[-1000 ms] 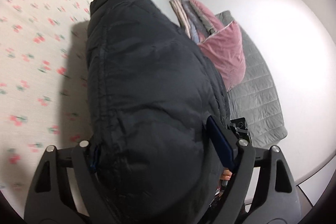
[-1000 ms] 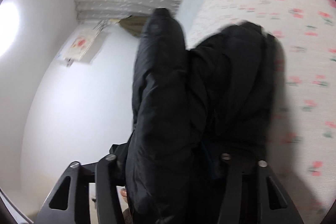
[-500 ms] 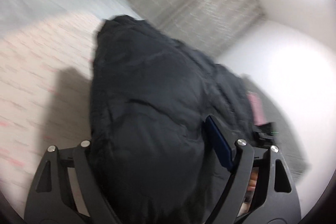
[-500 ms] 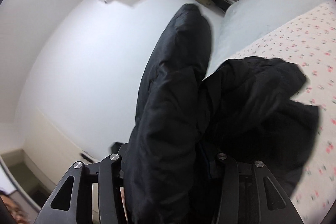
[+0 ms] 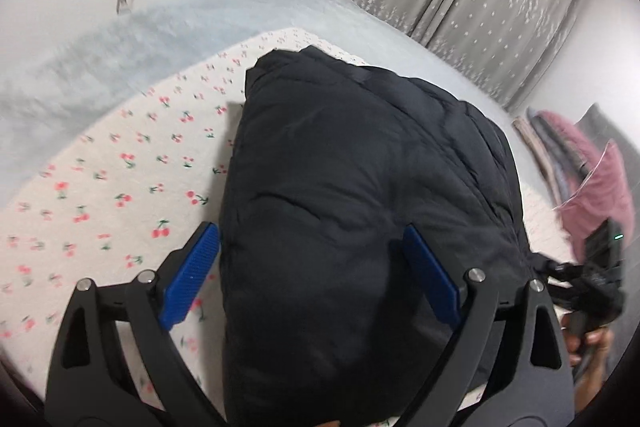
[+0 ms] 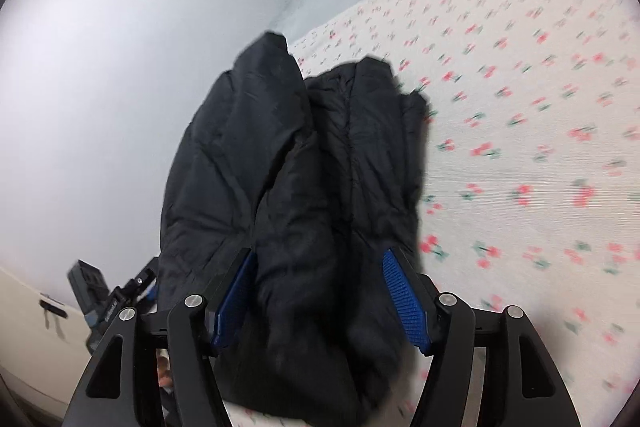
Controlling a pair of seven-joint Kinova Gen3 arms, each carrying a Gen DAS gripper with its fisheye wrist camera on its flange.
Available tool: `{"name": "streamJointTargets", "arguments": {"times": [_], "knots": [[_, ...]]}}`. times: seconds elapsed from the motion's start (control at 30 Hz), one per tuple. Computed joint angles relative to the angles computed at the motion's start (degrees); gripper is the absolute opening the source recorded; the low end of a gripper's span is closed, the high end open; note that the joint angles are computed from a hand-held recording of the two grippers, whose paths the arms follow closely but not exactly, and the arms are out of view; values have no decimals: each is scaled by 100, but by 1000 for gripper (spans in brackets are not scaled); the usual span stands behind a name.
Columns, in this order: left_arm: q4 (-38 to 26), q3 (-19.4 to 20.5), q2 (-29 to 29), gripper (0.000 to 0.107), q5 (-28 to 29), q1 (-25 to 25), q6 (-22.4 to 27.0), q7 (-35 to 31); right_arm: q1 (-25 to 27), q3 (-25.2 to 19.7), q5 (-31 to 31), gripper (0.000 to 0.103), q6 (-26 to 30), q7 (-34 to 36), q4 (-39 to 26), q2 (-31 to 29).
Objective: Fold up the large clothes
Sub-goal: 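Release the folded jacket with both grippers and pull them back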
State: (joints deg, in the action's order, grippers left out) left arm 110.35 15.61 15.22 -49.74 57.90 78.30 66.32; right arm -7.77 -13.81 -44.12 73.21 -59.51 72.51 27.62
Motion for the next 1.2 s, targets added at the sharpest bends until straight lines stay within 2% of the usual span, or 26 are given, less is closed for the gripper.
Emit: {"name": "streamJointTargets", "arguments": {"times": [0.07,0.2,0.23,0.3,0.4,0.5,0.6,0.67,0.77,0.87,0.97,1.07,1.2], "knots": [[-452,-159,244,95,383,256,466,-399,138,115,72,74,-129,370,401,-460],[-1514,189,800,97,755,-1,1355,-1094,615,323,257,79,37,1111,628,-969],[-1779,153,912,97,850,20,1487,-1249,606,397,243,80,-29,1210,622,-1006],[-2263,-143,1122,98,981,308,1638,-1498,740,544,245,82,-27,1529,775,-1204],[-2925,-322,1434,102,1178,536,1834,-1812,885,747,326,83,-235,1794,1264,-1717],[-3613,-479,1849,102,1527,693,2033,-2134,711,928,646,85,-656,1972,1719,-2094],[-4275,-652,2303,102,1780,942,2344,-2191,782,1084,543,87,-942,2437,2222,-2494],[-4681,-743,2566,102,1958,1038,2545,-2247,689,1147,592,88,-1128,2483,2457,-2662],[-5015,-920,2728,102,2094,1183,2548,-2306,506,1199,745,88,-1221,2638,2672,-2896],[-5266,-1213,2880,102,2248,1316,2561,-2407,303,1227,784,88,-1571,2908,3002,-3144],[-5399,-1526,2968,102,2415,1420,2622,-2570,104,1240,900,88,-1675,2966,3130,-3176],[-5525,-1610,3035,102,2417,1488,2697,-2523,-55,1173,1178,88,-1748,2832,3157,-3119],[-5655,-1631,3087,102,2359,1521,2833,-2565,-152,1187,1259,88,-1877,2868,3244,-3107]]}}
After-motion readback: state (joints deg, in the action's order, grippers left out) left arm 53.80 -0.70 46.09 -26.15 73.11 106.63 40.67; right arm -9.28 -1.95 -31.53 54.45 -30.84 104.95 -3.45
